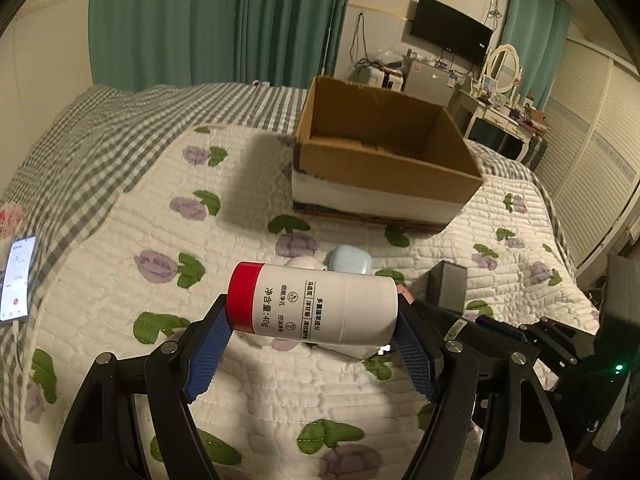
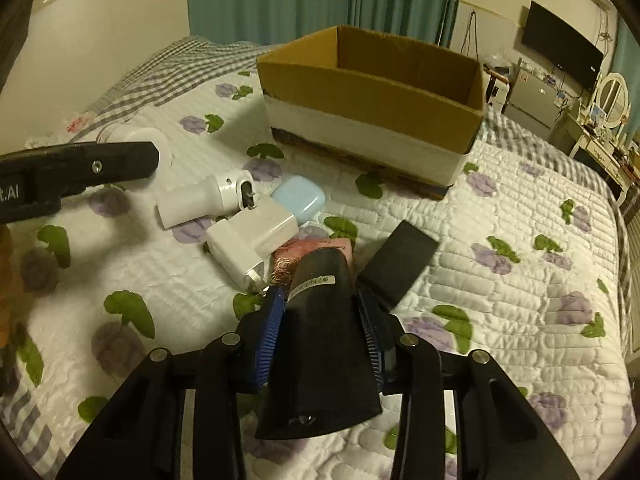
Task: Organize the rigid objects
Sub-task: 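Carry the bottle and remote over the cardboard box and open both tools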
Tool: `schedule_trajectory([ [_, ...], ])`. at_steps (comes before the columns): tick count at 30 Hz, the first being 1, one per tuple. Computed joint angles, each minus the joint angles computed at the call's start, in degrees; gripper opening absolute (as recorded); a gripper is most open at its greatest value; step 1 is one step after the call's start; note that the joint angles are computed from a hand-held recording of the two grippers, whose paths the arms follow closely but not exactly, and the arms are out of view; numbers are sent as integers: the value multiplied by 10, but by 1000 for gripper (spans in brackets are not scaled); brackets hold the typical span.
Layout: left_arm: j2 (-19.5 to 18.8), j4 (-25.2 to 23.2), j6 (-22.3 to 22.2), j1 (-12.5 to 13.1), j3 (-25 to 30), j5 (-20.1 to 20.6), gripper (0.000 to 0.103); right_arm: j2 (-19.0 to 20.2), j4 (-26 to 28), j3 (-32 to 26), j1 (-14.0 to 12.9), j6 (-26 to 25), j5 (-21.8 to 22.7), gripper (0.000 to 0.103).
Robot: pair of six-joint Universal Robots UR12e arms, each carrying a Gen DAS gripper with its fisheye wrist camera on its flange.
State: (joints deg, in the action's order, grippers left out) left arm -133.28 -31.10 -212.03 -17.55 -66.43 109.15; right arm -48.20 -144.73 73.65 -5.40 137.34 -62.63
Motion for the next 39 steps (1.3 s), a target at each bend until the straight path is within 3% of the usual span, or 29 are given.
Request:
schedule_trajectory([
  [4,-3,-6,4,-4,10,4,78,0,43,-6,-4,-10,-6,31],
  [6,-6,-12,4,-5,15,2,78,6,94,-20,-4,-17,-17,19],
  [7,-7,-15,3,-5,17,0,78,11,120,-28,-2,-23,-31,19],
  [14,-14,-34,-2,-4,24,-6,78,21,139,-41,10,-43,-39,25],
  [19,-13,-45,-8,-1,20,-5,78,42,156,-67,23,-38,-88,22],
  [22,-12,-50,-16,0,19,-3,78,37,134,-56,17,-35,-62,17],
  [27,-11,-42,-10,0,23,3,78,15,72,-32,1,-24,16,17],
  [29,-14,-44,-3,2,35,5,78,13,61,-37,0,-23,28,17],
  [34,-29,-47,16,11,82,-1,78,14,39,-70,0,-2,63,17],
  [39,-63,-64,35,25,164,-22,78,44,26,-146,2,30,92,17],
])
